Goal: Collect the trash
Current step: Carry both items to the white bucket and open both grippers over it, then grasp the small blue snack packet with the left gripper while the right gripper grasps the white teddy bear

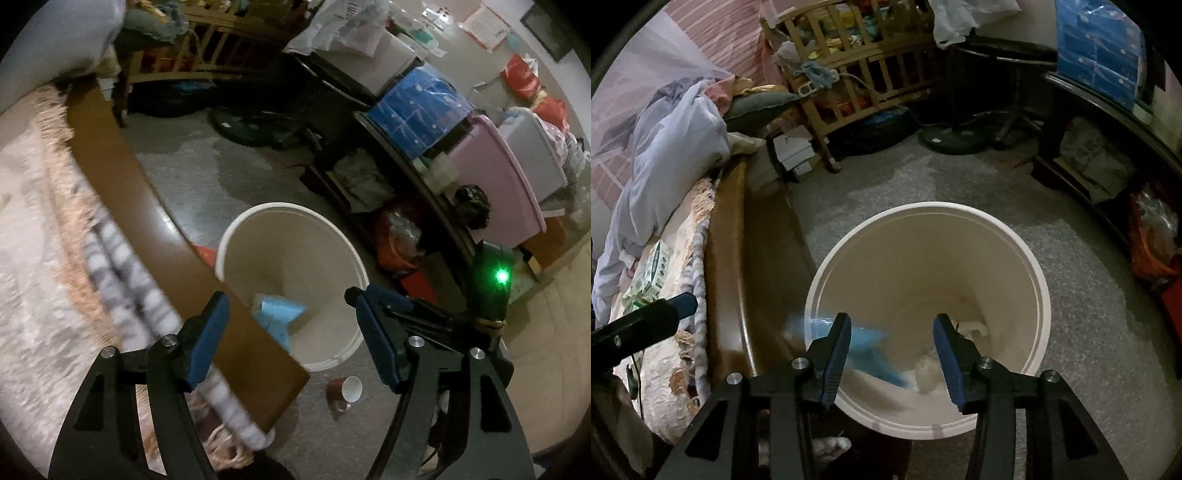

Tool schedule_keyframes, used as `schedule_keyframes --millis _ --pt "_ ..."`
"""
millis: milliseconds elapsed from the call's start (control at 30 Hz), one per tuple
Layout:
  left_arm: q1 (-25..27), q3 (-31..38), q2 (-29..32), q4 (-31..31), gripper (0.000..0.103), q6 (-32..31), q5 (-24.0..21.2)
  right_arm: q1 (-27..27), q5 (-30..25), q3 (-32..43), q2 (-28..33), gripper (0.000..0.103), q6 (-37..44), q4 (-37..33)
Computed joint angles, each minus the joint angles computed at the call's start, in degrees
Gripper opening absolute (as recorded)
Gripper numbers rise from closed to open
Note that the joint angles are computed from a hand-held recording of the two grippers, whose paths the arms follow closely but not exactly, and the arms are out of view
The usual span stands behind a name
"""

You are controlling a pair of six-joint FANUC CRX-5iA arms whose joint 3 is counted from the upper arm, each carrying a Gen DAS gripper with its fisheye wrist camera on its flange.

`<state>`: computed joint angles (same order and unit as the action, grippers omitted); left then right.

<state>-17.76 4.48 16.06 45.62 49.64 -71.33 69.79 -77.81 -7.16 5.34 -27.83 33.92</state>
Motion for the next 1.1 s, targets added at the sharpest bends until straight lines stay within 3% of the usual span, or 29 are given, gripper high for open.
schedule_keyframes --millis 100,333,633,1100 --pt "1.33 -0.91 -2.01 -2.28 0.070 1.40 0.93 0.14 0.68 0.84 0.54 0.044 0.78 -0.47" --pt "4.55 -4.81 -9.29 -10.86 0.070 1.63 7.75 0.38 1.96 5.39 3.97 0.044 4.50 0.09" --pt "10.61 -10.67 -16.11 -13.55 0.070 1.39 13.72 -0.42 3.80 16.08 11.40 0.044 12.56 0.84" --pt "22.12 -13.06 -20.20 -16.80 0.070 2.74 15.84 -2.70 6.24 40.25 27.21 0.045 30.57 -1.63"
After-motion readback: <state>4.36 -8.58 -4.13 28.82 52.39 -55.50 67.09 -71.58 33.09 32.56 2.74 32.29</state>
